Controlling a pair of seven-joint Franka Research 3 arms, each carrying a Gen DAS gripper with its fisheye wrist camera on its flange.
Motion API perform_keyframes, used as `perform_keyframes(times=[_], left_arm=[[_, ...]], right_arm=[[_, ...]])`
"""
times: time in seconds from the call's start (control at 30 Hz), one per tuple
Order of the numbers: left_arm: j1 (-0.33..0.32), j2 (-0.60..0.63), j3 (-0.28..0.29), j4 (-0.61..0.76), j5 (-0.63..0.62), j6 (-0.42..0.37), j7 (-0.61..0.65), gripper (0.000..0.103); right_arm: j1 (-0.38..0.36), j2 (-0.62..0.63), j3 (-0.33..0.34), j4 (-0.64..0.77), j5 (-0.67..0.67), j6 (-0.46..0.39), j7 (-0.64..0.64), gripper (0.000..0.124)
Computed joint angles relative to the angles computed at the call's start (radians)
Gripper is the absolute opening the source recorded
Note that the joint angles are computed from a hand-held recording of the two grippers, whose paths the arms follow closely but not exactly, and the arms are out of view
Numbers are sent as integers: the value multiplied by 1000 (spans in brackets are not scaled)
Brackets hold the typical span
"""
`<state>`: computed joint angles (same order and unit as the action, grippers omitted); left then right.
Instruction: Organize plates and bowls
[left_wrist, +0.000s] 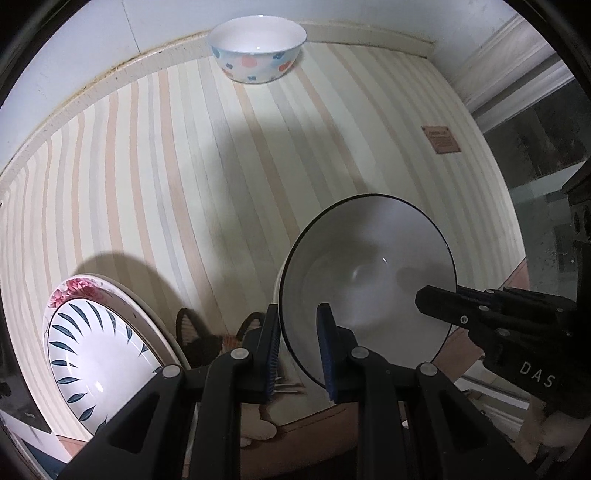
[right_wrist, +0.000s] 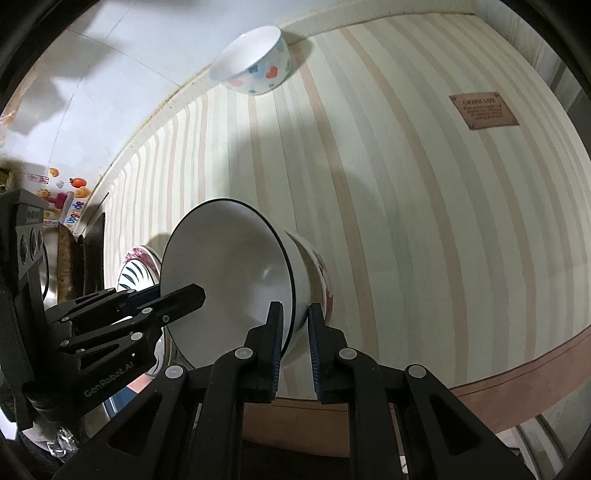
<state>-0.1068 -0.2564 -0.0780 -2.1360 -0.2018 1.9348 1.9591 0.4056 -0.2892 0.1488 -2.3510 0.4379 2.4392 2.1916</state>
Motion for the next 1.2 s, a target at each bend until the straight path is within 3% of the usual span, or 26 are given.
perform_keyframes(times=[0.47, 0.83, 1.07, 1.13, 1.2], left_arm=[[-9, 14, -16, -22, 32, 18, -11, 17], [-4, 22, -11, -8, 31, 0, -1, 17], [17, 17, 16, 77, -12, -11, -12, 18], [26, 46, 21, 138, -36, -8, -29, 24], [36, 110, 19, 230, -61, 3, -57, 25]], right_arm=[[5, 36, -10, 14, 32, -26, -37, 16], [-4, 64, -14, 61, 16, -96, -53, 17], [-29, 17, -36, 65, 44, -106, -75, 17], [-47, 1, -46, 75, 41, -89, -78, 21], [-67, 2, -58, 98, 39, -51, -89, 36]])
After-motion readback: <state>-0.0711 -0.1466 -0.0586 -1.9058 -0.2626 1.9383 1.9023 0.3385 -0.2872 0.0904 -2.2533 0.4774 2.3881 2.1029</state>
